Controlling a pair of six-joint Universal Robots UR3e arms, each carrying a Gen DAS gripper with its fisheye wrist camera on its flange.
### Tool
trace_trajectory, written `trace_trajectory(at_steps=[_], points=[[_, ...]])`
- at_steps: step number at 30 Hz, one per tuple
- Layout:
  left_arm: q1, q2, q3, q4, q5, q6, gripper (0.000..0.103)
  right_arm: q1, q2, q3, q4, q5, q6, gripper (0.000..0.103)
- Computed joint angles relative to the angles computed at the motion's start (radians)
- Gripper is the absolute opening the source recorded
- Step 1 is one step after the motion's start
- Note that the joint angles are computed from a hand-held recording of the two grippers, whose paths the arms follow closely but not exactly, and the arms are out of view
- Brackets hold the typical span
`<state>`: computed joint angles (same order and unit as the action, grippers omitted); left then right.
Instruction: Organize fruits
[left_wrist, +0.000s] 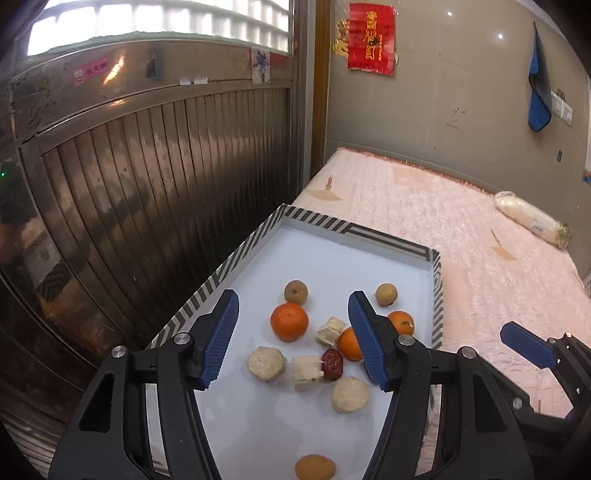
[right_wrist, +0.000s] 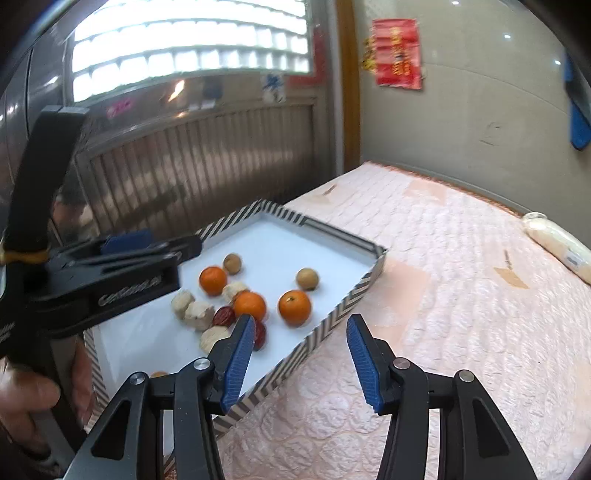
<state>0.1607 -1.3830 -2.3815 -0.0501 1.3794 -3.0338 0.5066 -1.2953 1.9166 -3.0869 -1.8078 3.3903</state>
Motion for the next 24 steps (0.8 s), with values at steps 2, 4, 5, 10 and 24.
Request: trace_trajectory(at_steps=[2,4,5,10,24], points=[[-0.001,0.023,-0.014,-0.004,0.003,-0.001,0.062,-0.004,0.008,-0.009,-0.002,-0.007,0.003,0.05],[-0.009,0.035,-0.024,0.003,0.012,-0.005,0.062,0.002,0.014,-0.025,0.014,-0.017,0.0,0.05],[-0.01,0.043,-0.03,0.004,0.014,-0.007,0.062,0.006,0.017,-0.022,0.009,-0.02,-0.001,0.05],[-0.007,0.069,-0.041,-0.011,0.007,-0.005,0.062,-0.006,-0.011,0.014,-0.001,0.0,-0.004,0.05],[-0.015,0.037,-0.029,-0.004,0.012,0.008,0.062,-0.003,0.001,-0.006,0.025,0.004,-0.002,0.05]])
